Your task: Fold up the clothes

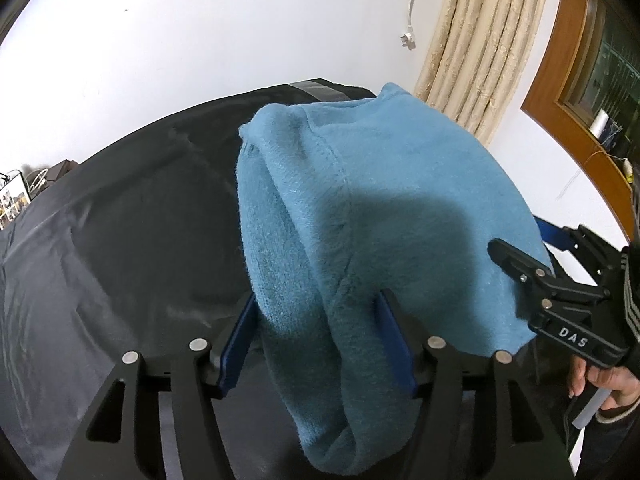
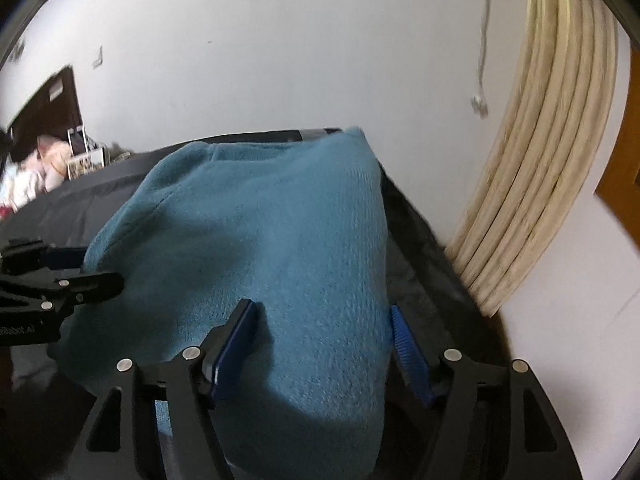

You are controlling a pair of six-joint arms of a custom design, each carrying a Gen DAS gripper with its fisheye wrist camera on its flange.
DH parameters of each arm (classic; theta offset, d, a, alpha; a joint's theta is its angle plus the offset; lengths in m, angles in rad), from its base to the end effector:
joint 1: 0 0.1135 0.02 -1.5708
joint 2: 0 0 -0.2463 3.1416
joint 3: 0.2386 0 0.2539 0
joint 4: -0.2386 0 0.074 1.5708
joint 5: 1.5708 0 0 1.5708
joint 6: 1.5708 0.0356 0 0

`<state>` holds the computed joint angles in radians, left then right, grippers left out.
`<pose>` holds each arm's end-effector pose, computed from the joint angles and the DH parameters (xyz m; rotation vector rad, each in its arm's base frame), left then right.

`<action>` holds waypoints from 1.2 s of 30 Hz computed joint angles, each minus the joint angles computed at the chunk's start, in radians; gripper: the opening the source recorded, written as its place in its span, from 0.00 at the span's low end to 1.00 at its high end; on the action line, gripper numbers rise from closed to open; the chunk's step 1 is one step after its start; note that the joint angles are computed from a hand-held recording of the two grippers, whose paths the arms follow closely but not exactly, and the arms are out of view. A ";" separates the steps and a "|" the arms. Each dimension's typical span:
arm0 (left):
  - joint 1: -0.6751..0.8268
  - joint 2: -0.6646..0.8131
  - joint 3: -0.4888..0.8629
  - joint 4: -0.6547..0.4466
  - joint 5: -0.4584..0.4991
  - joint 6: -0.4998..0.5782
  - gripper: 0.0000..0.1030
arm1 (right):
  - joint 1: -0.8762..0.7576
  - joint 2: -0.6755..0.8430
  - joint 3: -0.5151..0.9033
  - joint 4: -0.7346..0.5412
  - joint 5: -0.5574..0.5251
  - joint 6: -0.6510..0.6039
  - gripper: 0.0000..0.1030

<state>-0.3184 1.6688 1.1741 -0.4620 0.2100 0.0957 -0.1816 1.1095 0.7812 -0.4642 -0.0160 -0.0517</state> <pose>0.3324 -0.1174 0.2054 0.6033 2.4606 -0.3544 0.2363 -0.0428 0.2333 0.1458 2.3607 -0.0941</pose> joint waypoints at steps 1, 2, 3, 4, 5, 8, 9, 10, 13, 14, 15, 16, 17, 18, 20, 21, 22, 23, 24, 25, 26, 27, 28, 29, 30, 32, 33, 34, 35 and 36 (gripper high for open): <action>-0.003 -0.002 -0.005 0.009 -0.008 -0.008 0.65 | -0.005 -0.008 0.000 -0.009 -0.009 0.002 0.69; -0.010 -0.012 -0.016 0.017 -0.023 -0.015 0.65 | -0.009 -0.018 0.000 -0.017 -0.016 0.003 0.69; -0.016 -0.023 -0.027 0.026 -0.040 -0.022 0.65 | -0.013 -0.028 0.000 -0.026 -0.022 0.005 0.69; -0.022 -0.038 -0.041 0.032 -0.053 -0.024 0.65 | -0.017 -0.039 0.000 -0.035 -0.029 0.006 0.69; -0.027 -0.054 -0.056 0.039 -0.065 -0.028 0.65 | -0.017 -0.071 -0.009 -0.045 -0.024 0.003 0.69; -0.036 -0.100 -0.099 0.053 -0.082 -0.041 0.65 | -0.035 -0.193 -0.044 -0.081 -0.023 -0.013 0.70; -0.037 -0.110 -0.109 0.057 -0.081 -0.044 0.65 | -0.049 -0.231 -0.051 -0.098 -0.029 -0.022 0.70; -0.039 -0.120 -0.118 0.059 -0.081 -0.045 0.66 | -0.065 -0.267 -0.057 -0.117 -0.037 -0.031 0.70; -0.052 -0.135 -0.135 0.068 -0.100 -0.034 0.66 | -0.096 -0.313 -0.080 -0.166 -0.040 -0.082 0.71; -0.055 -0.138 -0.139 0.071 -0.108 -0.031 0.66 | -0.101 -0.324 -0.090 -0.179 -0.035 -0.098 0.71; -0.059 -0.141 -0.144 0.074 -0.115 -0.028 0.66 | -0.104 -0.331 -0.102 -0.183 -0.031 -0.111 0.71; -0.059 -0.142 -0.148 0.076 -0.117 -0.027 0.66 | -0.104 -0.326 -0.109 -0.178 -0.028 -0.120 0.71; -0.059 -0.142 -0.150 0.076 -0.117 -0.027 0.66 | -0.101 -0.323 -0.115 -0.177 -0.024 -0.124 0.71; -0.057 -0.141 -0.152 0.077 -0.116 -0.027 0.66 | -0.094 -0.325 -0.119 -0.178 -0.019 -0.121 0.71; -0.055 -0.150 -0.161 0.074 -0.114 -0.026 0.67 | -0.076 -0.323 -0.120 -0.179 -0.013 -0.113 0.71; -0.055 -0.150 -0.162 0.073 -0.115 -0.023 0.67 | -0.069 -0.328 -0.121 -0.185 -0.011 -0.113 0.71; -0.055 -0.149 -0.163 0.073 -0.117 -0.020 0.67 | -0.061 -0.339 -0.124 -0.193 -0.010 -0.116 0.71; -0.056 -0.150 -0.165 0.075 -0.119 -0.016 0.67 | -0.052 -0.351 -0.128 -0.202 -0.009 -0.119 0.71; -0.057 -0.150 -0.167 0.077 -0.120 -0.013 0.68 | -0.043 -0.365 -0.132 -0.215 -0.007 -0.127 0.71; -0.058 -0.151 -0.171 0.081 -0.123 -0.011 0.68 | -0.028 -0.376 -0.140 -0.219 0.014 -0.131 0.71; -0.060 -0.151 -0.174 0.085 -0.126 -0.010 0.68 | -0.011 -0.386 -0.149 -0.221 0.041 -0.132 0.71; -0.061 -0.152 -0.178 0.089 -0.128 -0.010 0.68 | 0.007 -0.395 -0.157 -0.223 0.068 -0.133 0.71; -0.062 -0.154 -0.182 0.092 -0.128 -0.011 0.68 | 0.007 -0.385 -0.160 -0.214 0.083 -0.127 0.71; -0.062 -0.156 -0.186 0.095 -0.128 -0.011 0.68 | 0.003 -0.370 -0.161 -0.203 0.095 -0.119 0.71; -0.062 -0.157 -0.187 0.096 -0.128 -0.011 0.69 | 0.000 -0.354 -0.161 -0.192 0.108 -0.111 0.71; -0.059 -0.149 -0.183 0.096 -0.125 -0.005 0.69 | -0.041 -0.318 -0.152 -0.180 0.068 -0.088 0.71; -0.058 -0.146 -0.182 0.096 -0.126 -0.003 0.70 | -0.060 -0.309 -0.148 -0.178 0.043 -0.076 0.71; -0.058 -0.143 -0.181 0.097 -0.128 -0.002 0.71 | -0.079 -0.302 -0.144 -0.174 0.021 -0.072 0.71; -0.058 -0.140 -0.181 0.098 -0.129 0.000 0.72 | -0.099 -0.306 -0.140 -0.177 -0.005 -0.062 0.71; -0.059 -0.137 -0.180 0.099 -0.131 0.001 0.73 | -0.119 -0.315 -0.139 -0.181 -0.031 -0.053 0.71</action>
